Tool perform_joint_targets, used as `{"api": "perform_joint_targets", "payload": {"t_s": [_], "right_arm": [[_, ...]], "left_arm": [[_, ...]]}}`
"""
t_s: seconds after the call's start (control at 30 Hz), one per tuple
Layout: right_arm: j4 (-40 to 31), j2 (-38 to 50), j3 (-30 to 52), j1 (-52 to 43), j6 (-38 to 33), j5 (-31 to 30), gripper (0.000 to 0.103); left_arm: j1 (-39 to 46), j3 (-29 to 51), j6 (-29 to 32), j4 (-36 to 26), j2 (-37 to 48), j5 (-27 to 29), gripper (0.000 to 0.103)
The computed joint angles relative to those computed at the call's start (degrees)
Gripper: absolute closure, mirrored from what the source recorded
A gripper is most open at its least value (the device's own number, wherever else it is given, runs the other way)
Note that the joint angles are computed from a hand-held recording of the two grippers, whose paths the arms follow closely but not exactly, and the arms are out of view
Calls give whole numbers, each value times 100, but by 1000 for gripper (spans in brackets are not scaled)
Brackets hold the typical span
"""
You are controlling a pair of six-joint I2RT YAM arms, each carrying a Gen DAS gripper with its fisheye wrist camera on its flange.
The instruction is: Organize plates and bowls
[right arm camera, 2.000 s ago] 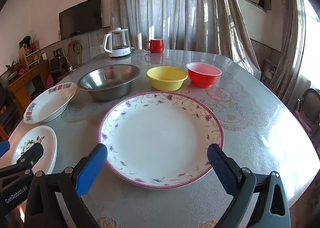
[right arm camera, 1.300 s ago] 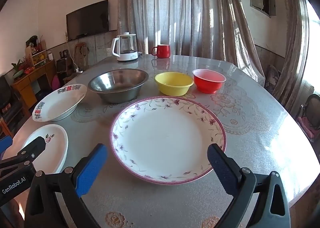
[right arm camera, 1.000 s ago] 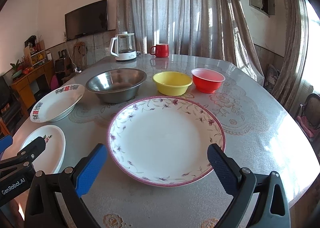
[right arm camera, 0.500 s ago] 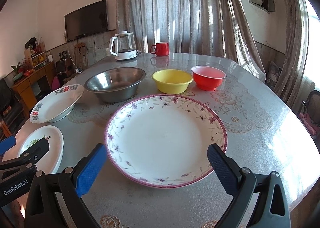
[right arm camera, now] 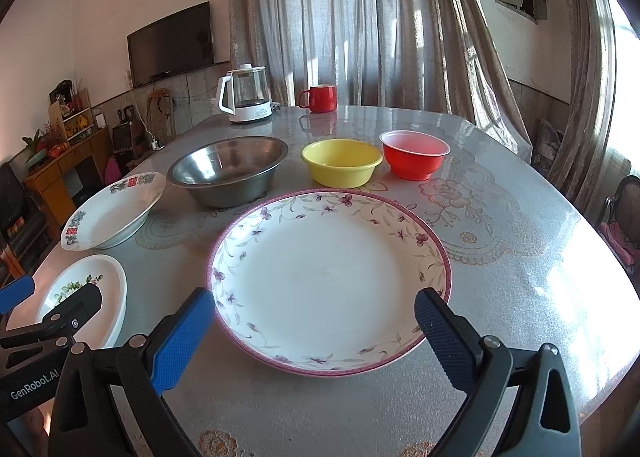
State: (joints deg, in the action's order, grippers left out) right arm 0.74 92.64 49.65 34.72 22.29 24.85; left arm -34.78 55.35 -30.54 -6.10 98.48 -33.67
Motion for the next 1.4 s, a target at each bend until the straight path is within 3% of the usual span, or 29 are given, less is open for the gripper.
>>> {"api": "perform_joint_targets", "payload": {"t_s": [0.97, 1.1, 1.27, 1.37, 1.4], "right_arm": [[161, 68, -7, -360, -32, -351, 1], [345, -71, -151, -594, -111, -550, 1], [460, -353, -309, -1276, -140, -1267, 2], [323, -341, -241, -1821, -27, -1873, 10], [253, -302, -195, -1974, 14, -1985, 16]], "left_arm": [[16, 423, 251, -137, 335, 213, 0], [129, 504, 370, -83, 372, 678, 0], [337, 1025, 530, -434, 640, 1315, 1], [419, 1287, 725, -466, 751, 1689, 2], [435, 1410, 790, -520, 814, 1776, 7]]}}
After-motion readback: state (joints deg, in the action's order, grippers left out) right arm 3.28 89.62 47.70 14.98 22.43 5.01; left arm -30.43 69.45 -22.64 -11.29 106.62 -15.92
